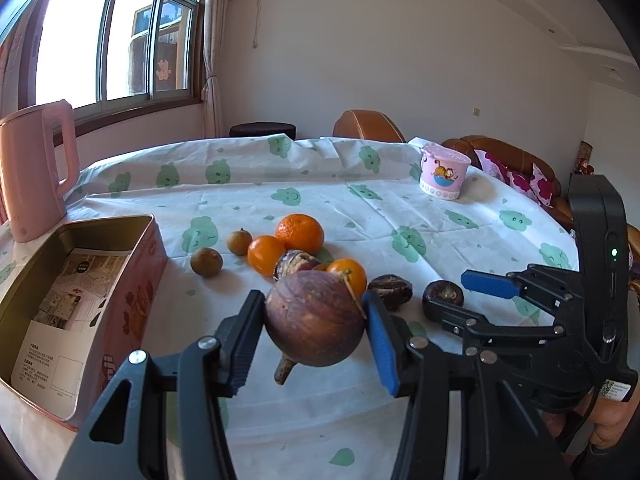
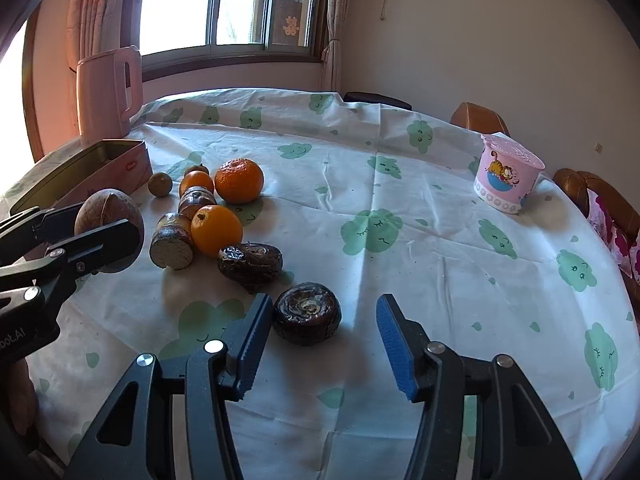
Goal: Organize fruits
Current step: 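Grasp the large brown round fruit with the left tool while the right tool grasps a dark round fruit, then carry both held fruits over to the open pink tin box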
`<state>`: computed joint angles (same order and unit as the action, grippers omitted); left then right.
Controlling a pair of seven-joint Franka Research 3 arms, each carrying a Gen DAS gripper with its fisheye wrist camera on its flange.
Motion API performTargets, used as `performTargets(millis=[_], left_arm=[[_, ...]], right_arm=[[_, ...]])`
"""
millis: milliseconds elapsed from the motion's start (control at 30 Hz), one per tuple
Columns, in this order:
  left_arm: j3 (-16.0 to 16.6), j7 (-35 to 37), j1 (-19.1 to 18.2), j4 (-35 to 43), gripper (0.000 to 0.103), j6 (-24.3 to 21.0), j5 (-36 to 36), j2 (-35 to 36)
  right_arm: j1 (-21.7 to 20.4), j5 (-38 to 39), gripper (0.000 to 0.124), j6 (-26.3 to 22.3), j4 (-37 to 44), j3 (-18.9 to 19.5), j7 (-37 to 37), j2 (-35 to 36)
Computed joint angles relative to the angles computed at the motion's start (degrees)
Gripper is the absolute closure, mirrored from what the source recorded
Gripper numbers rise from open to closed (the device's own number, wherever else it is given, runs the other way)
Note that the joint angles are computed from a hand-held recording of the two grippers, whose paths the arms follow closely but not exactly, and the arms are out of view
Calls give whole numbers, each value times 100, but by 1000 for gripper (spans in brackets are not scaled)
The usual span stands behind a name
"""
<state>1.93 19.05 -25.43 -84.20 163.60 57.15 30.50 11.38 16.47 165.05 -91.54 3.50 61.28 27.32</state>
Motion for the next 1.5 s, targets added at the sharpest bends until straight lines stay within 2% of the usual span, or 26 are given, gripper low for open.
performTargets(millis=[200,367,900,1233,1500], left_arm=[[49,-163,-16,-52,51,73,122,-38],[71,-233,-24,-56,51,99,200,-48],[175,-1076,-113,-117,51,86,1053,-153],[68,-1564,-77,-126,51,-66,1716,-213],[-7,-1899,-42,-146,51,-135,2147,-263]], right_arm=[[-113,103,84,-218,68,142,-286,19],[-92,187,86,-214,87,126,-356,31],[-343,778,86,828,-408,557,-1010,-172],[-900,1347,86,1443,-621,1331,-1771,-204],[-1525,1620,86,1875,-756,2138,-2234,-166]])
